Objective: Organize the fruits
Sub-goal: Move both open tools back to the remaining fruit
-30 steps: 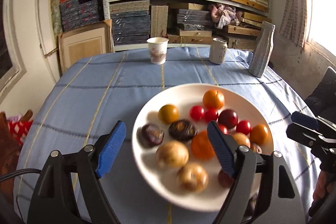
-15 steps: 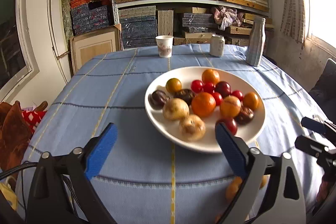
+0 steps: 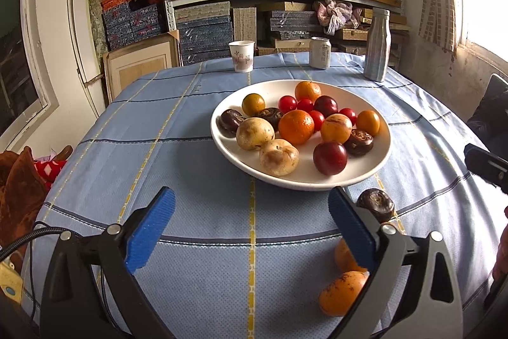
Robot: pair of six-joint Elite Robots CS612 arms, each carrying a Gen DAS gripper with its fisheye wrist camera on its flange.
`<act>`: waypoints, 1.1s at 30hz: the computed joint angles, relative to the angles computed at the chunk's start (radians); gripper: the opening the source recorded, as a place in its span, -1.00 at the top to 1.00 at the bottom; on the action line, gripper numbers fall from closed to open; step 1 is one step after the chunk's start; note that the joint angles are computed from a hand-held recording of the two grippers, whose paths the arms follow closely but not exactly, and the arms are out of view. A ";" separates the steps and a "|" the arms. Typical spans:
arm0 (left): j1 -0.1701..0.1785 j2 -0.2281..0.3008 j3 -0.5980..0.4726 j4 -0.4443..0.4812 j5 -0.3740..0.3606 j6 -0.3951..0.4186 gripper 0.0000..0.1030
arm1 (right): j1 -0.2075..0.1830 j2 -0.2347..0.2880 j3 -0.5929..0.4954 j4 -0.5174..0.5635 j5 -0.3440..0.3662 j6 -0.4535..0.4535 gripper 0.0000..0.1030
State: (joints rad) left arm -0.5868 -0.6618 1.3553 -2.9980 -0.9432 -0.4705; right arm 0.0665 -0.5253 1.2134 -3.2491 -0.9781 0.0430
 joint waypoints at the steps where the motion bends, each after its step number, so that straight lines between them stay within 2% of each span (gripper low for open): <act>1: -0.001 -0.001 0.001 0.001 -0.002 -0.001 -0.85 | -0.003 0.000 0.001 -0.009 0.002 0.014 -0.69; 10: -0.010 -0.027 0.049 -0.026 -0.096 0.033 -0.91 | -0.023 0.004 0.008 -0.054 -0.007 0.113 -0.76; 13: -0.011 -0.037 0.060 0.003 -0.159 0.057 -0.91 | -0.025 0.007 0.003 -0.044 -0.007 0.129 -0.76; 21: -0.014 -0.036 0.051 0.096 -0.234 0.119 -0.91 | -0.026 0.008 0.003 -0.038 0.002 0.127 -0.78; 25: -0.004 -0.029 0.029 0.168 -0.270 0.099 -0.91 | -0.025 0.007 0.003 -0.026 0.004 0.126 -0.78; 27: -0.001 -0.028 0.024 0.192 -0.250 0.084 -0.92 | -0.025 0.007 0.003 -0.028 0.006 0.126 -0.78; 33: 0.002 -0.053 0.077 0.127 -0.106 0.022 -0.92 | -0.025 0.008 0.002 -0.028 0.009 0.125 -0.78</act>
State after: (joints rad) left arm -0.5844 -0.7150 1.4327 -2.8715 -1.0493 -0.4481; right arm 0.0411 -0.5175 1.2156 -3.2770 -0.9691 0.1681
